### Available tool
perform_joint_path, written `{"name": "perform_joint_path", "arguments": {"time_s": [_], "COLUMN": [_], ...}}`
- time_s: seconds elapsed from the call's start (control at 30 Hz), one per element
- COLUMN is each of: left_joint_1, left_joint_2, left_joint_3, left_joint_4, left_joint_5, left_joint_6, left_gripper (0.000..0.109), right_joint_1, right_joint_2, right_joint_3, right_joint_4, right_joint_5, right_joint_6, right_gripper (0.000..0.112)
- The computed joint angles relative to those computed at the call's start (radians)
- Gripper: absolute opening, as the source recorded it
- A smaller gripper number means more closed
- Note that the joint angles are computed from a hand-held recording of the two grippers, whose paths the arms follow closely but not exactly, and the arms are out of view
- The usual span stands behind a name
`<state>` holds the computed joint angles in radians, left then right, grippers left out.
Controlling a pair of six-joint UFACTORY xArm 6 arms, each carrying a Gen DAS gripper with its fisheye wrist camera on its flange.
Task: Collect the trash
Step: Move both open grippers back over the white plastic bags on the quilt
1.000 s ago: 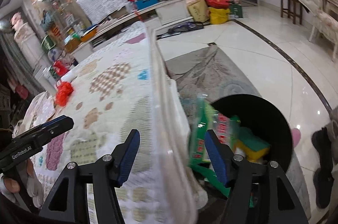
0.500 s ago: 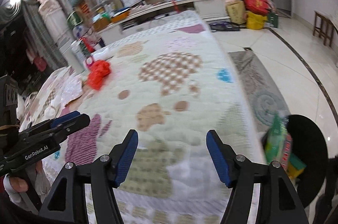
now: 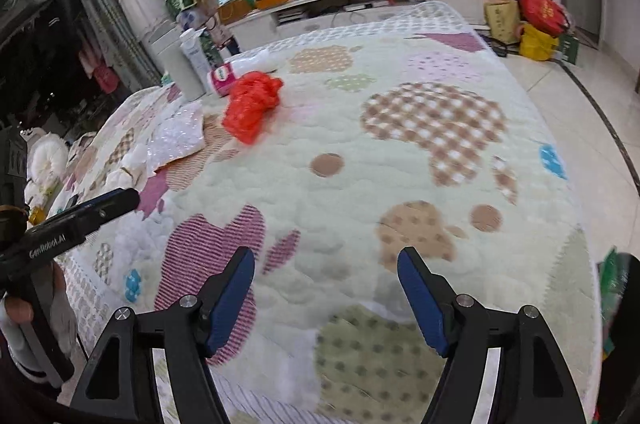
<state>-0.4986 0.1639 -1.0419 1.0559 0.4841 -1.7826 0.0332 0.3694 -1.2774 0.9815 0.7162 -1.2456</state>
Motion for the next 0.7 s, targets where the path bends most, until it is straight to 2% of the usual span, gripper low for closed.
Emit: {"name": "perform_joint_path", "arguments": {"time_s": [0.2, 0.33, 0.4, 0.57, 0.7], "left_joint_1": [0.083, 0.128, 0.148, 0.192, 0.230], "left_joint_2": [-0.113, -0.144, -0.141, -0.093, -0.062], "left_joint_3": [0.132, 0.178, 0.183, 0.158, 0.145], "left_joint_4": [0.019, 0.042, 0.045, 0.013, 0.011], "left_joint_5": [0.038, 0.039, 0.033, 0.021, -0.035], "left_joint_6": [-0.069, -0.101, -0.100, -0.030, -0.014], "left_gripper": [0.057, 0.057, 0.057, 0.057, 0.057], "right_joint_1": [0.046, 0.091, 0.120, 0.173, 0.203], "right_joint_2": [0.051, 0.111, 0.148, 0.256, 0.347], "right_joint_3": [-0.082, -0.177, -0.234, -0.397, -0.527], "right_joint_4": [0.006, -0.021, -0.034, -0.065, -0.095], "right_joint_5": [0.016, 0.027, 0.019, 0.009, 0.011], "right_joint_6": [0.039, 0.101, 0.134, 0.216, 0.271], "right_gripper": [0.075, 0.078, 0.084, 0.085, 0.086]}}
